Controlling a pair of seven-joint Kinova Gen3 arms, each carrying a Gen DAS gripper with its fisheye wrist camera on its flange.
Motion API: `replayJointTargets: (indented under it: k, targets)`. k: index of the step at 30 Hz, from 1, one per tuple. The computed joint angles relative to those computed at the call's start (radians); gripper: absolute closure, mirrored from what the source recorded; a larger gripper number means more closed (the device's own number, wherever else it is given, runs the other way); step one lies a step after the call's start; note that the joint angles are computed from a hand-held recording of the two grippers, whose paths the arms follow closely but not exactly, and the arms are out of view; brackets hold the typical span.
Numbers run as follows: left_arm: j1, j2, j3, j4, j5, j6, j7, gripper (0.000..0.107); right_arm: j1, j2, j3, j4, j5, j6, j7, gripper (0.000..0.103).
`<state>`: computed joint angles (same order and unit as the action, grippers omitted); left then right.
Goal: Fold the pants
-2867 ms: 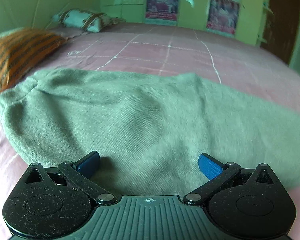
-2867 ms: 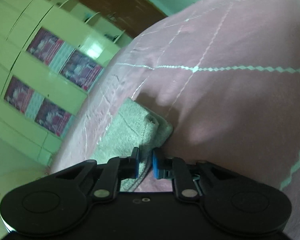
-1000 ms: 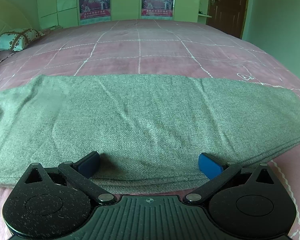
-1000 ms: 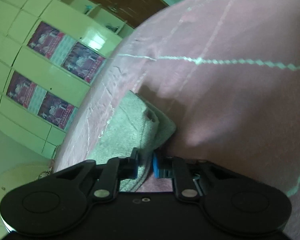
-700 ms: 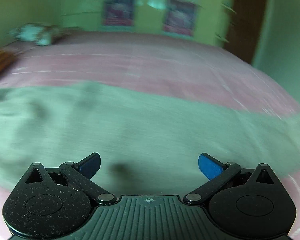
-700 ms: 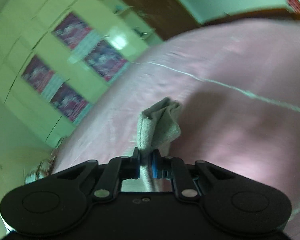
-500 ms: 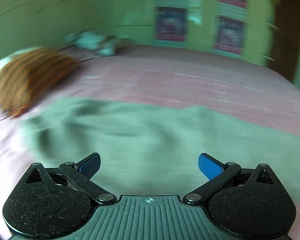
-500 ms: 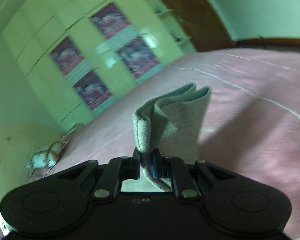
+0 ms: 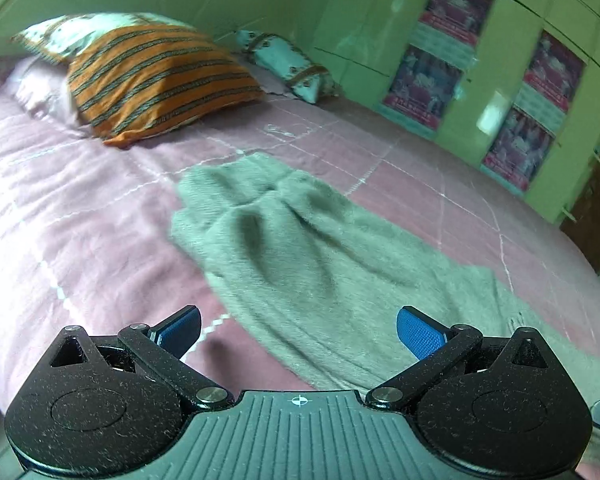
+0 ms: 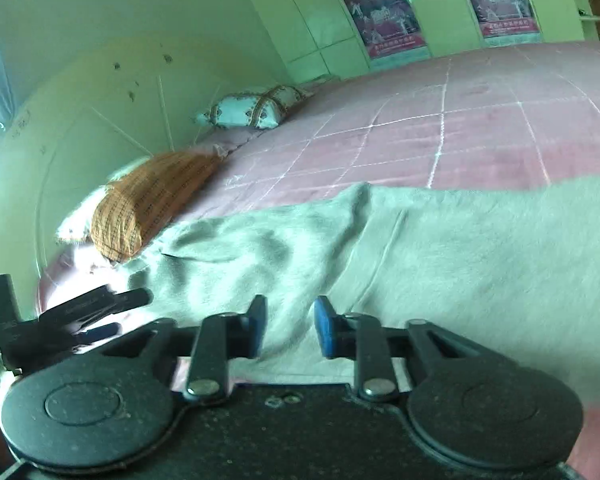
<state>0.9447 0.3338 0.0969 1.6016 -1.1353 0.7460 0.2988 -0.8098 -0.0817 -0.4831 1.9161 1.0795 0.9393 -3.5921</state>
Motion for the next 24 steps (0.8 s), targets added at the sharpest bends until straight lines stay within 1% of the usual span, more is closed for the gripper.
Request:
replayJointTargets:
  k: [1,2,3,4,5,6,7,8,9,10,11,12,13,14,15,16,17,18,19,20,21,22,23,24]
  targets:
    - [-0.01,-0.002,0.009,-0.001,-0.002,-0.034,-0.03,0.004,-0.001,-0.024,-0.003,0.015,-0.018,0.024,-0.02,0.084]
    - [-0.004,-0.004,0.0,-0.001,-0.009,-0.074,-0.045,0.004,0.009,-0.055,-0.01,0.038,-0.031,0.036,-0.034,0.084]
    - [0.0,-0.002,-0.006,-0.009,-0.009,-0.115,-0.045,0.005,0.035,-0.086,-0.034,0.052,-0.047,0.064,-0.037,0.083]
    - [-0.008,0.0,0.008,-0.023,0.008,-0.156,-0.062,0.005,0.065,-0.117,-0.069,0.065,-0.063,0.105,-0.045,0.08]
    - [-0.035,0.009,0.036,-0.043,0.028,-0.196,-0.095,0.005,0.08,-0.135,-0.105,0.078,-0.073,0.146,-0.07,0.079]
    - [-0.07,0.025,0.082,-0.066,0.044,-0.229,-0.136,0.005,0.097,-0.166,-0.129,0.094,-0.085,0.186,-0.091,0.078]
    - [-0.098,0.051,0.129,-0.1,0.058,-0.246,-0.177,0.005,0.097,-0.183,-0.151,0.104,-0.1,0.227,-0.113,0.077]
    - [-0.125,0.077,0.175,-0.133,0.072,-0.262,-0.217,0.006,0.102,-0.204,-0.154,0.115,-0.119,0.253,-0.119,0.076]
    - [-0.151,0.107,0.221,-0.167,0.089,-0.278,-0.258,0.016,0.112,-0.227,-0.161,0.128,-0.136,0.268,-0.126,0.076]
    - [-0.17,0.138,0.268,-0.206,0.116,-0.278,-0.299,0.03,0.136,-0.247,-0.182,0.136,-0.156,0.28,-0.13,0.076]
    - [-0.188,0.172,0.314,-0.249,0.15,-0.262,-0.339,0.036,0.148,-0.26,-0.205,0.152,-0.169,0.292,-0.146,0.076]
    - [-0.203,0.208,0.36,-0.295,0.18,-0.229,-0.38,0.041,0.16,-0.271,-0.216,0.162,-0.178,0.295,-0.152,0.076]
    - [-0.213,0.24,0.403,-0.34,0.198,-0.189,-0.421,0.042,0.157,-0.283,-0.218,0.169,-0.196,0.309,-0.154,0.076]
    - [-0.213,0.266,0.426,-0.383,0.216,-0.149,-0.461,0.042,0.15,-0.278,-0.22,0.17,-0.207,0.322,-0.159,0.076]
    - [-0.21,0.281,0.432,-0.417,0.249,-0.125,-0.502,0.042,0.15,-0.29,-0.224,0.184,-0.217,0.322,-0.173,0.076]
    - [-0.203,0.291,0.419,-0.444,0.29,-0.118,-0.537,0.042,0.142,-0.31,-0.222,0.2,-0.227,0.311,-0.192,0.076]
    - [-0.205,0.297,0.413,-0.458,0.331,-0.127,-0.555,0.042,0.152,-0.322,-0.231,0.222,-0.224,0.29,-0.226,0.076]
    - [-0.222,0.303,0.424,-0.462,0.37,-0.152,-0.564,0.042,0.17,-0.316,-0.229,0.232,-0.205,0.253,-0.244,0.076]
    - [-0.234,0.301,0.42,-0.449,0.411,-0.189,-0.567,0.042,0.206,-0.309,-0.241,0.24,-0.197,0.22,-0.251,0.078]
    - [-0.226,0.303,0.4,-0.453,0.451,-0.21,-0.586,0.042,0.24,-0.32,-0.258,0.25,-0.205,0.2,-0.247,0.078]
    - [-0.201,0.304,0.362,-0.46,0.477,-0.215,-0.603,0.042,0.27,-0.331,-0.272,0.251,-0.216,0.191,-0.241,0.079]
    - [-0.162,0.313,0.315,-0.482,0.502,-0.203,-0.625,0.044,0.291,-0.337,-0.286,0.254,-0.214,0.186,-0.248,0.077]
    - [-0.127,0.319,0.269,-0.506,0.532,-0.179,-0.638,0.05,0.325,-0.343,-0.315,0.255,-0.206,0.187,-0.257,0.077]
    - [-0.095,0.322,0.223,-0.521,0.554,-0.162,-0.652,0.069,0.345,-0.347,-0.328,0.253,-0.207,0.188,-0.25,0.077]
